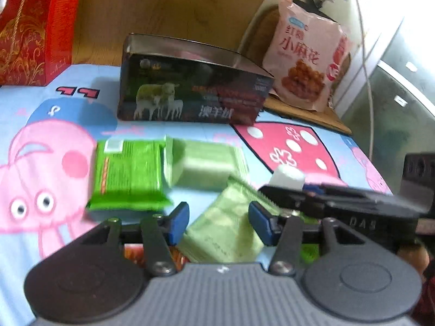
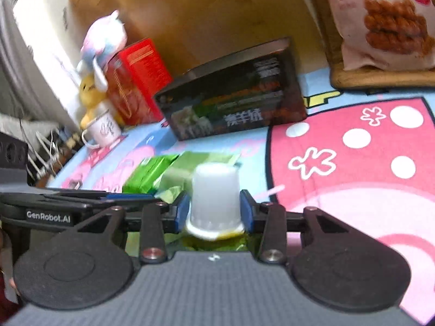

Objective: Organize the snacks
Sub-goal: 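Grasp the light green pack with the left gripper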

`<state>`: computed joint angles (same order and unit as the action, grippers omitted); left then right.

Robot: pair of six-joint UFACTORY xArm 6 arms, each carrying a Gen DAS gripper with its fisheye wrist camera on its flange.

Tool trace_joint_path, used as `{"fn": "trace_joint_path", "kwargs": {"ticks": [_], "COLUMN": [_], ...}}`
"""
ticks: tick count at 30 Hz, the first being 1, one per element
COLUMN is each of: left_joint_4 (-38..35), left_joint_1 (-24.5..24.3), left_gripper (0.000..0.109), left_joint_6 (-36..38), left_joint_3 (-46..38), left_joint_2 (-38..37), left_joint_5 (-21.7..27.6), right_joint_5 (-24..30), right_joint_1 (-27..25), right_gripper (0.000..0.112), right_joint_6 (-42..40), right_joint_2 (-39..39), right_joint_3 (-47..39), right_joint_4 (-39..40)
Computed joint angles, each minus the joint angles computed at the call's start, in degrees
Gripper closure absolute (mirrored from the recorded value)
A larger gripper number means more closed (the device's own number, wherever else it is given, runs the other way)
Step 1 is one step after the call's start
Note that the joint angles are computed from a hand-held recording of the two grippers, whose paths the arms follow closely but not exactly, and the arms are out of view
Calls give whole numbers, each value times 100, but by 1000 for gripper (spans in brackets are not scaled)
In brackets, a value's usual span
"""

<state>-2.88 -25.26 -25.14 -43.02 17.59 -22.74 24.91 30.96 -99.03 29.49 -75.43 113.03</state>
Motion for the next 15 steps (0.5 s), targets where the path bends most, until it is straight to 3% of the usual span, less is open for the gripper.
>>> {"fn": "trace_joint_path", "kwargs": {"ticks": [6,12,15], "left_joint_4": [398,2855,3617], "left_joint_1": [290,1049,1079], "left_gripper": [59,59,59], "left_joint_6": [-626,-2603,-3105], "left_joint_3": [1019,1348,1138], "left_joint_2": [-706,-806,-517], "left_joint_5": [-639,-1318,-1520], "right_joint_5": [121,639,145], "right_joint_1": [-114,-12,258], "right_gripper": [67,68,68], "right_joint_6": [-1750,-821,-819], "right_joint_2": [-862,-1122,-808], "right_joint_3": [881,1274,899], "right_joint_4": [1640,90,-71]}}
